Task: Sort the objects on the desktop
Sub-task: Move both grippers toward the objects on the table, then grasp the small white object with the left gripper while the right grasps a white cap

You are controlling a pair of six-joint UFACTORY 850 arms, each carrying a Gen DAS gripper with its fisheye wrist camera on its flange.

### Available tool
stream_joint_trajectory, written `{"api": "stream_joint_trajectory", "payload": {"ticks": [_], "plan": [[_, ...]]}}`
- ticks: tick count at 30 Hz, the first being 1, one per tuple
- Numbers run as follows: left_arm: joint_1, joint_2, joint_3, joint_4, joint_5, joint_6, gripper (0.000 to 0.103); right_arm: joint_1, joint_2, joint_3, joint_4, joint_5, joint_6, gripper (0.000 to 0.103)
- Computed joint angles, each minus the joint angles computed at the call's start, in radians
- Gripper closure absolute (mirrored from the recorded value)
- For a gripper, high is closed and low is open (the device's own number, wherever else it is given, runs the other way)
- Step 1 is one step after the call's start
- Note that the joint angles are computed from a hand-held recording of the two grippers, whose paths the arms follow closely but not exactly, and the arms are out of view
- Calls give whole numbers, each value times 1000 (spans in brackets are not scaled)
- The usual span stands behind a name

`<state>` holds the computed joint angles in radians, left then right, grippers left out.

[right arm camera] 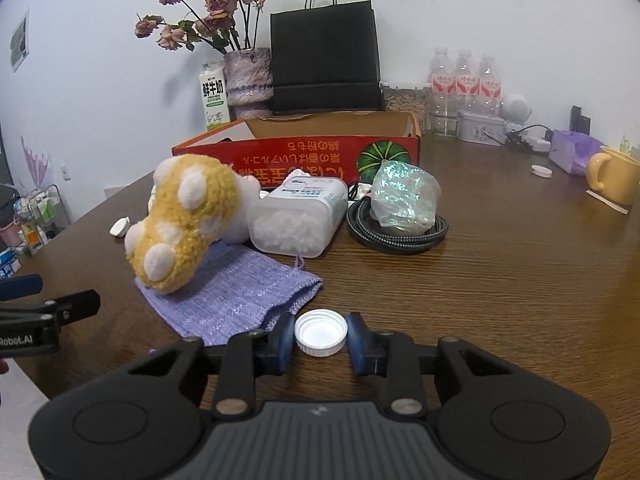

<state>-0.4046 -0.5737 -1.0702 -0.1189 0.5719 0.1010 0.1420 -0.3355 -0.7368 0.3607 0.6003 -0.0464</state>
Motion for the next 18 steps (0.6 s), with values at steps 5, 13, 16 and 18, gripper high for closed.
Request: {"api": "stream_joint_trajectory", "payload": {"ticks": [5,13,16,18], "plan": [[9,-4,-20,-10,-11,12,0,-2,12,-3,3,3,-7,76],[25,-27,-97,-36,-69,54,0,-11,20,-30,25,1,-36,76],[31,-47,-140,-53,-94,74,0,-16,20,-44,33,1,-45,76],[36,-62,-172,-65,-112,90,2,-18,17,-55,43,0,-57,76]]}}
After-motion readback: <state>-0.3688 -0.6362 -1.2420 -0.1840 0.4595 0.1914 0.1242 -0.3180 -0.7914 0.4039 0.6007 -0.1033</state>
